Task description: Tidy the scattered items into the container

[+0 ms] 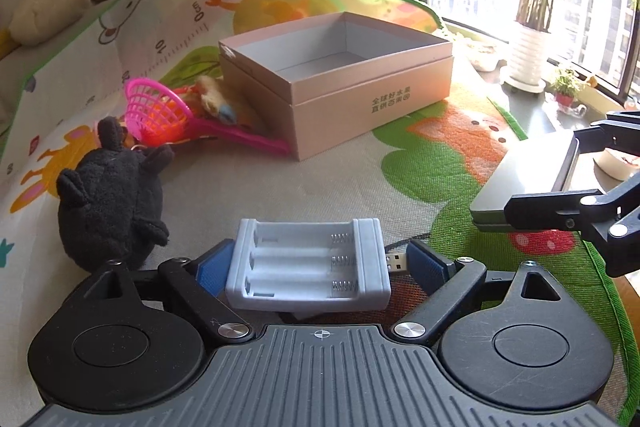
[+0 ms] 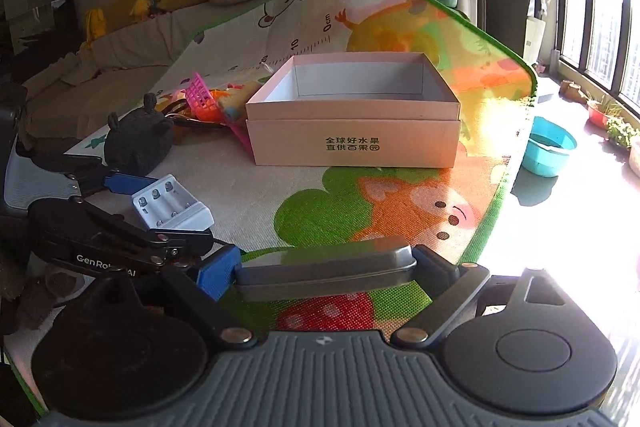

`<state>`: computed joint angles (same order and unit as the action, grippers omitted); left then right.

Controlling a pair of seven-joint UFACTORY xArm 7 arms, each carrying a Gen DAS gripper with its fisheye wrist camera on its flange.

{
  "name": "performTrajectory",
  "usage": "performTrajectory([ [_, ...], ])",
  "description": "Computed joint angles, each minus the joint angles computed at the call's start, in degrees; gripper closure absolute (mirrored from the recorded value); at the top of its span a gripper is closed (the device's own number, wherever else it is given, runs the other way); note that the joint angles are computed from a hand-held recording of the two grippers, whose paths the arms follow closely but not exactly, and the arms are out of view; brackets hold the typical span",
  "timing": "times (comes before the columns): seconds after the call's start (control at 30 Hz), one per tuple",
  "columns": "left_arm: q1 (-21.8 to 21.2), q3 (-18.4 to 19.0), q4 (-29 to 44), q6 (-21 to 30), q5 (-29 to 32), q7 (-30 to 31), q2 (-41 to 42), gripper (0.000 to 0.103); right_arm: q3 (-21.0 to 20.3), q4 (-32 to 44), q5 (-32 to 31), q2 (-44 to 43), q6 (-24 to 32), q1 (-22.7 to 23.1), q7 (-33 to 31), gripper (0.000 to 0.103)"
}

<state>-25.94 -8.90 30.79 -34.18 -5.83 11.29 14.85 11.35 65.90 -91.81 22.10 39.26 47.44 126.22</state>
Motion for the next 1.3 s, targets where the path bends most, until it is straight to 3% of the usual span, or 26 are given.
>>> performTrajectory([
  [0.23, 1.7, -2.1, -5.1, -1.7, 6.1, -4.0, -5.7, 0.009, 1.1, -2.6, -1.6, -3.2, 1.9, 0.6, 0.1, 0.011],
  [0.43, 2.6, -2.0, -2.3, -4.3, 9.9, -4.6, -5.7, 0.009, 2.3, -4.1, -1.6, -6.4, 1.7, -0.6, -0.5, 0.011],
  [0.57, 3.3, -1.1, 5.0, -6.9, 10.8, -2.8, -1.3, 0.009, 1.8, -3.3, -2.9, -9.0, -1.9, -3.8, -0.1, 0.011],
  [0.67, 3.4, -0.6, 13.5, -7.4, 10.2, -2.0, 4.2, 0.009, 0.6, 1.3, -3.3, -8.3, -3.5, -6.8, -2.7, 0.011],
  [0.77, 2.8, -0.3, 24.9, -5.4, 9.5, -1.5, 11.1, 0.007, -1.5, 9.8, -1.7, -4.4, -6.4, -10.0, -6.5, 0.011],
  [0.87, 2.9, -0.1, 32.2, 0.5, 8.7, -2.5, 14.4, 0.006, -4.2, 19.5, 4.1, 1.6, -13.0, -13.3, -13.3, 0.01],
  [0.93, 5.5, -1.4, 31.0, 1.9, 11.2, -5.3, 13.2, 0.004, -5.7, 21.6, 7.1, 3.0, -12.3, -12.9, -13.9, 0.009],
  [1.07, 4.0, 1.0, 21.6, 0.0, 8.7, -3.9, 7.9, 0.001, -8.9, 15.8, -2.3, -0.4, -10.8, -9.5, -1.5, 0.003],
  [1.2, 2.1, 2.3, 11.1, -3.6, 3.5, -0.7, 3.9, 0.0, -6.1, 11.9, -4.8, -1.5, -5.3, -8.9, 1.7, 0.002],
  [1.3, -0.4, 3.0, 4.8, -7.9, -5.0, 2.8, 2.8, 0.0, -4.2, 12.1, -5.0, 0.2, -2.1, -7.1, -1.1, 0.002],
])
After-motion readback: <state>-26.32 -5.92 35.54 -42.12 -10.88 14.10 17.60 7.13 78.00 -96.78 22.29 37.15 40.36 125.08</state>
